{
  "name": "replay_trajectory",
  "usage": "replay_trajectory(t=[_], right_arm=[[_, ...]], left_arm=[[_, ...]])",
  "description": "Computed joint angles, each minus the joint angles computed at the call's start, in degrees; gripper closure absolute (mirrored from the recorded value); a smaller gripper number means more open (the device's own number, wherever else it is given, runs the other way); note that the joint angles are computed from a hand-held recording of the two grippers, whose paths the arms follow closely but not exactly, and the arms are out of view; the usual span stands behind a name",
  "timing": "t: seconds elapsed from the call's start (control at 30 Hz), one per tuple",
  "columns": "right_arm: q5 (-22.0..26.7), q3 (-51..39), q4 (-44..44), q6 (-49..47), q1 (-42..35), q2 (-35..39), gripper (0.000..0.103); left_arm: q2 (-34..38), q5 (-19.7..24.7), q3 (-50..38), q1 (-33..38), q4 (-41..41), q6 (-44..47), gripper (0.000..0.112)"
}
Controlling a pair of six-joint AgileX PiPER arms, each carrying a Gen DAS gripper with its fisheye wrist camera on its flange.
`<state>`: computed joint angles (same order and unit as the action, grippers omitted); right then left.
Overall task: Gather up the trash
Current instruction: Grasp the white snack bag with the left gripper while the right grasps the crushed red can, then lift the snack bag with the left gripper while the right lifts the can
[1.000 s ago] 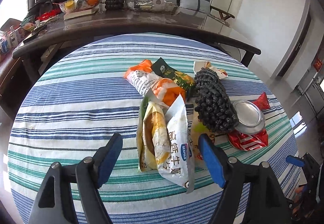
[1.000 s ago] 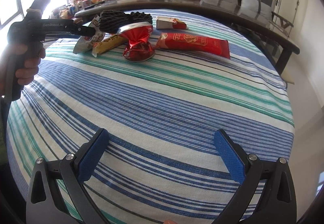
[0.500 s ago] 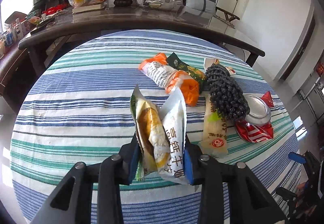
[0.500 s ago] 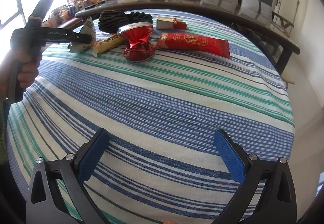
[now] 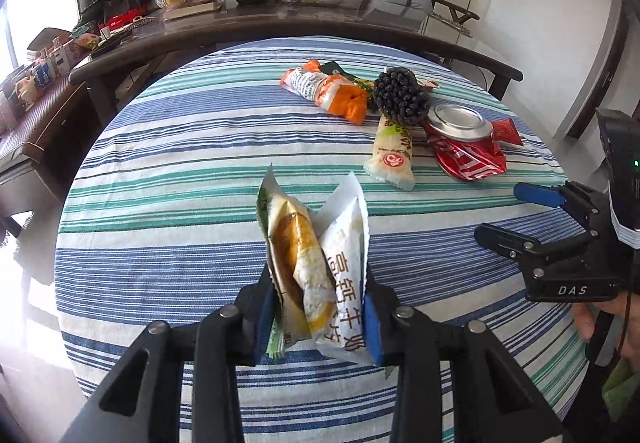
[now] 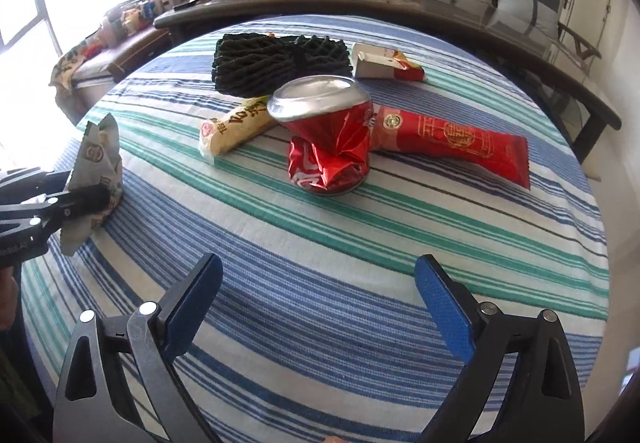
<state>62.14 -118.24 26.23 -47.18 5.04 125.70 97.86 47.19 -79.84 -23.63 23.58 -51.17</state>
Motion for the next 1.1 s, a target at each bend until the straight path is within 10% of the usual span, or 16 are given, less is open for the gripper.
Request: replay_trajectory(t=[0.13, 0.23, 0.33, 0.67, 0.87, 1.1], right_arm=[[-1.5, -9.6, -3.5, 5.5, 3.8, 6.0, 0.017], [0.1, -14.8, -2.2, 6.8, 4.3, 9.0, 0.048], [-1.1, -10.2, -1.2, 4.1, 3.6, 6.4, 0.049], [-6.3, 19.1, 9.8, -17.1, -9.9, -10.1, 0.048], [-4.4, 16.4, 10.8, -16.1, -11.9, -8.1, 0.027], [-4.9, 16.0, 8.4, -14.2, -10.5, -7.9, 0.011]], left_arm=[[1.0, -0.1, -0.8, -0.2, 0.5, -0.5, 0.074], [1.1, -0.2, -1.0, -0.2, 0.3, -0.5, 0.074], [1.0, -0.6, -0.9, 0.1, -0.5, -0.1, 0.074], [3.9, -1.2, -4.3, -3.5, -0.8, -0.7, 0.072], [8.1, 2.8, -8.9, -5.7, 1.2, -2.5, 0.034], [10.4, 5.3, -10.2, -7.1, 6.4, -5.5, 0.024]])
